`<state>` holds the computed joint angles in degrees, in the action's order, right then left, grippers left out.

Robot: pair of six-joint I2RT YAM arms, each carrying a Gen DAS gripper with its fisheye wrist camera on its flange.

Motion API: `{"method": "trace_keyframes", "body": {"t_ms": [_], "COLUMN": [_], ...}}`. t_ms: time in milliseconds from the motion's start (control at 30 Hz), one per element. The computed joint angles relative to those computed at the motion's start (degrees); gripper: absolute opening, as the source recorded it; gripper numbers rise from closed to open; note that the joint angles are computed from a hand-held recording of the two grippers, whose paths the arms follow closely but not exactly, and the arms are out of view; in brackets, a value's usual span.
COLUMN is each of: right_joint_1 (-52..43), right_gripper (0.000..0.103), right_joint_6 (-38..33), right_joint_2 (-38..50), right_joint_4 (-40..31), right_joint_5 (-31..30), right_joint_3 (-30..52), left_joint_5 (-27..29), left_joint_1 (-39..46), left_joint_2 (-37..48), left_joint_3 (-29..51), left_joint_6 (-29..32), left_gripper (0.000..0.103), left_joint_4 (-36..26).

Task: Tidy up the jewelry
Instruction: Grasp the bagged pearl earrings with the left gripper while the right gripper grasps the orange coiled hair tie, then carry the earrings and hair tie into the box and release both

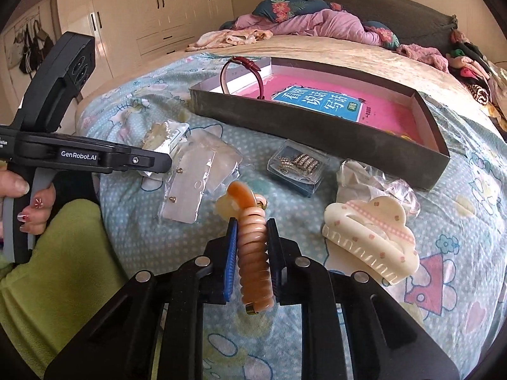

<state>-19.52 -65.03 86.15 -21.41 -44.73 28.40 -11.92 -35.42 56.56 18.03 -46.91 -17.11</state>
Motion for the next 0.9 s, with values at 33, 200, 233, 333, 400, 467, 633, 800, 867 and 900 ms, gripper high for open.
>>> {"method": "trace_keyframes", "body": {"t_ms": [33, 200, 233, 333, 400, 467, 633, 800, 867, 900], "right_joint_1": [-0.6, -2.6, -3.0, -3.4, -3.8, -4.2, -3.9, -3.8, -3.8, -3.7], "right_gripper": [0.017, 0.017, 0.017, 0.017, 0.017, 0.017, 0.017, 0.017, 0.017, 0.017], "right_joint_6": [-0.6, -2.3, -2.6, -2.9, -3.1, -3.0, -0.6, 1.7, 2.4, 2.7], "right_joint_2": [-0.4, -2.8, -3.3, -5.0, -5.9, -6.5, -7.0, -7.0, -6.8, -6.8], "right_joint_4": [-1.3, -6.7, -7.8, -9.7, -10.8, -11.5, -10.4, -9.3, -8.7, -8.6], "right_joint_5": [-0.5, -3.1, -3.7, -4.9, -5.7, -6.4, -6.8, -7.4, -7.7, -7.7], "right_joint_3": [0.5, 2.5, 2.9, 3.6, 4.1, 4.7, 5.7, 6.7, 7.1, 7.3], "left_joint_5": [-0.7, -4.3, -4.8, -6.2, -6.7, -7.2, -6.9, -7.0, -7.2, -6.8], "left_joint_1": [-0.5, -2.1, -2.4, -2.8, -3.0, -3.1, -2.5, -1.4, -0.6, 0.3], "left_joint_2": [-1.4, -7.8, -8.2, -9.1, -8.4, -7.3, -4.4, -0.2, 1.1, 1.8], "left_joint_3": [0.2, 2.0, 2.4, 3.6, 4.4, 5.2, 7.8, 10.4, 11.0, 11.3], "left_joint_6": [-0.1, -0.4, -0.4, -0.2, 0.1, 0.6, 2.8, 5.9, 6.7, 7.2], "left_gripper": [0.016, 0.016, 0.016, 0.016, 0.016, 0.016, 0.016, 0.016, 0.016, 0.016], "left_joint_4": [-1.2, -7.1, -7.6, -9.0, -8.8, -8.3, -6.9, -4.7, -3.8, -3.3]}}
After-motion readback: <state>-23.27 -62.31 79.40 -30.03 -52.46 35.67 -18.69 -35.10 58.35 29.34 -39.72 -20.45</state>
